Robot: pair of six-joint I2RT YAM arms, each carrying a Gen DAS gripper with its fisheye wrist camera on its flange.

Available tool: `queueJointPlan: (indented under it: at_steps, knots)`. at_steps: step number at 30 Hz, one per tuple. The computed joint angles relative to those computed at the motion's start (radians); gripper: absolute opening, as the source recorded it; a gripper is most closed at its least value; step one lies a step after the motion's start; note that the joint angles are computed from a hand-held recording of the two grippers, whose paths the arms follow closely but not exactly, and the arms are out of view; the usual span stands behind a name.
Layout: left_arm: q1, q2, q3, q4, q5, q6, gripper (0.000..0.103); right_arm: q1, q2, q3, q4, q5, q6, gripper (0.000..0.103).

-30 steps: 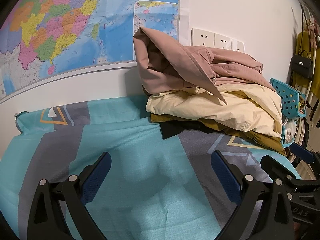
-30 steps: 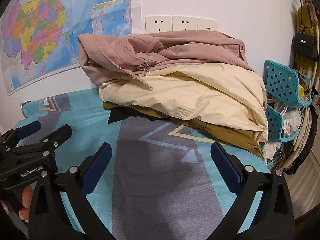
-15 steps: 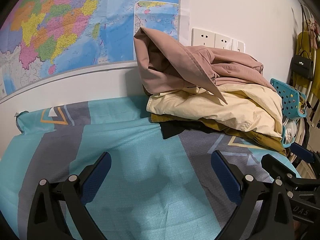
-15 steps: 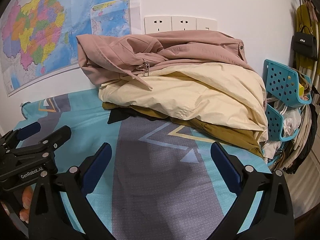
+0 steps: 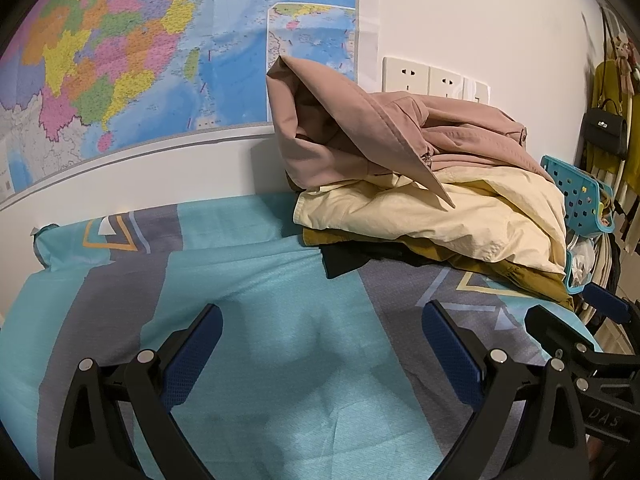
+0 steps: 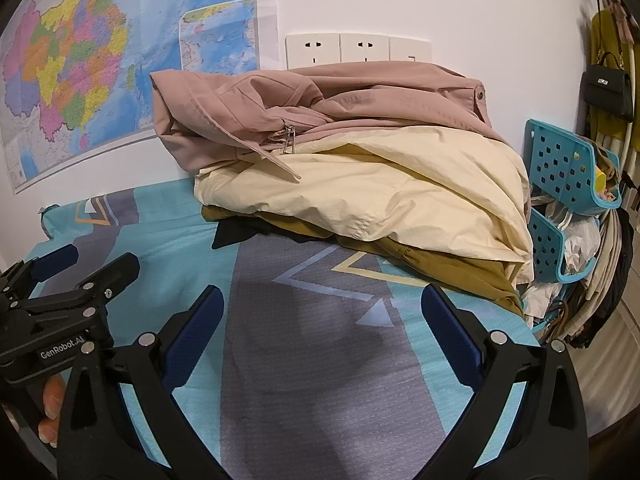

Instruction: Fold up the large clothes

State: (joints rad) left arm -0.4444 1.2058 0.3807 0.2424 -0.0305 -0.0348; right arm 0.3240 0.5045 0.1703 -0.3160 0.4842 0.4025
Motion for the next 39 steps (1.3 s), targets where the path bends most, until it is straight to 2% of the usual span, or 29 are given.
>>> queueJointPlan:
  at_steps: [12, 22, 26, 31, 36, 39]
  knots:
    - [-0.002, 0.018, 0.011, 0.004, 0.0, -0.004, 0.096, -0.033, 0.01, 0.009, 0.024, -0.025, -0.038, 0.097]
    - [0.016, 0.073, 0.052, 0.011, 0.028, 0.001, 0.096, -0.078, 0.085, 0.029, 0.117, -0.07, -0.134, 0.097]
    - [0.023, 0.117, 0.09, 0.015, 0.047, 0.001, 0.096, -0.156, 0.146, 0.061, 0.188, -0.156, -0.23, 0.097]
    - [0.044, 0.212, 0.181, 0.004, 0.067, 0.006, 0.096, -0.231, 0.277, 0.12, 0.327, -0.199, -0.388, 0.097]
    - [0.082, 0.303, 0.27, 0.011, 0.055, 0.022, 0.096, -0.317, 0.562, 0.295, 0.502, -0.297, -0.625, 0.097]
    - [0.115, 0.353, 0.318, 0.022, 0.039, 0.024, 0.096, -0.343, 0.736, 0.431, 0.53, -0.37, -0.746, 0.097]
